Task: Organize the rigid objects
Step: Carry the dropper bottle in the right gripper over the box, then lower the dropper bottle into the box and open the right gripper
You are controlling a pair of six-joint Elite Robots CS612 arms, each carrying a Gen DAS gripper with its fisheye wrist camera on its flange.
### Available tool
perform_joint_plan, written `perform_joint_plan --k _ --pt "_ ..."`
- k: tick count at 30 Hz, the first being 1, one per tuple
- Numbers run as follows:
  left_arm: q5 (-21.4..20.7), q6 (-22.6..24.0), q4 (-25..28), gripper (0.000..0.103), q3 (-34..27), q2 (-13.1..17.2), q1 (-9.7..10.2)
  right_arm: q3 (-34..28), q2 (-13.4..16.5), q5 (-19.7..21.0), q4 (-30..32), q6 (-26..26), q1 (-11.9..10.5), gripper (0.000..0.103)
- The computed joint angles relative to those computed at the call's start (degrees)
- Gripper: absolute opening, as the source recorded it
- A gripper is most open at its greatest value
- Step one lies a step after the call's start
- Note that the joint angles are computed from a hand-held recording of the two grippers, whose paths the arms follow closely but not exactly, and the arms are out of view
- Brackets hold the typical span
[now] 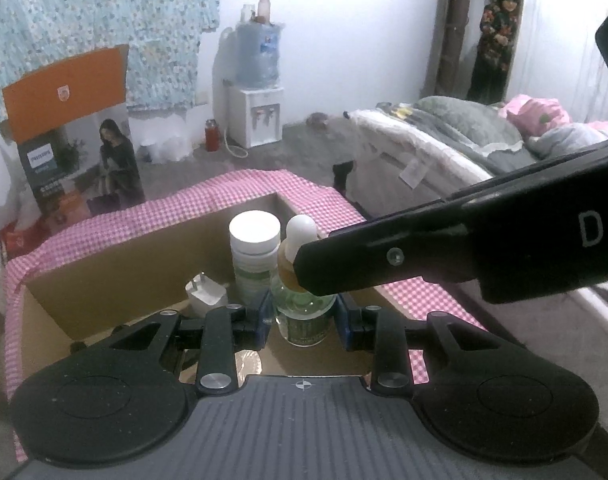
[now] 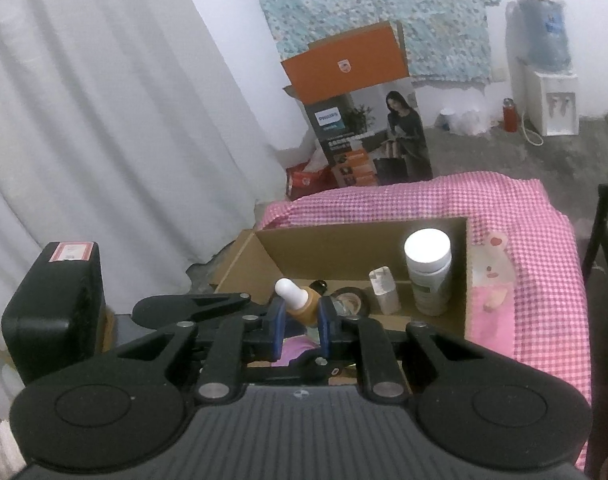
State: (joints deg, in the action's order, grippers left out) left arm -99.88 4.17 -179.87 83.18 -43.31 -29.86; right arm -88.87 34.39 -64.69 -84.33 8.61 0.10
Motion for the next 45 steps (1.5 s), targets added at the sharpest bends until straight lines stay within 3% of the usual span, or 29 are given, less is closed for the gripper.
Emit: perform_joint_plan --k 8,14,29,37,45 --pt "-0.65 0.04 2.96 0.031 -2.02 1.11 0.14 1.64 -0.55 0.43 0.81 -0.05 -0.49 0.016" --pt "-5.72 -1.56 11.16 0.031 -6.19 2.74 1.58 4.91 -2.01 1.28 3.0 0.5 -0.97 0.014" --pt "-7.74 -2.66 24.55 0.031 -11.98 5.4 1.63 9.33 -3.34 2.35 9.66 -1.47 -1.9 0.012" --pt "-6.62 -1.69 28.42 0.031 -13.07 5.85 0.98 9.32 -3.17 2.86 12.49 -1.62 -2.47 0.012" --pt "-6.24 -0.78 27.71 0.034 -12.92 5.68 0.5 8.99 -2.82 2.75 13.73 -2.12 -2.76 0.012"
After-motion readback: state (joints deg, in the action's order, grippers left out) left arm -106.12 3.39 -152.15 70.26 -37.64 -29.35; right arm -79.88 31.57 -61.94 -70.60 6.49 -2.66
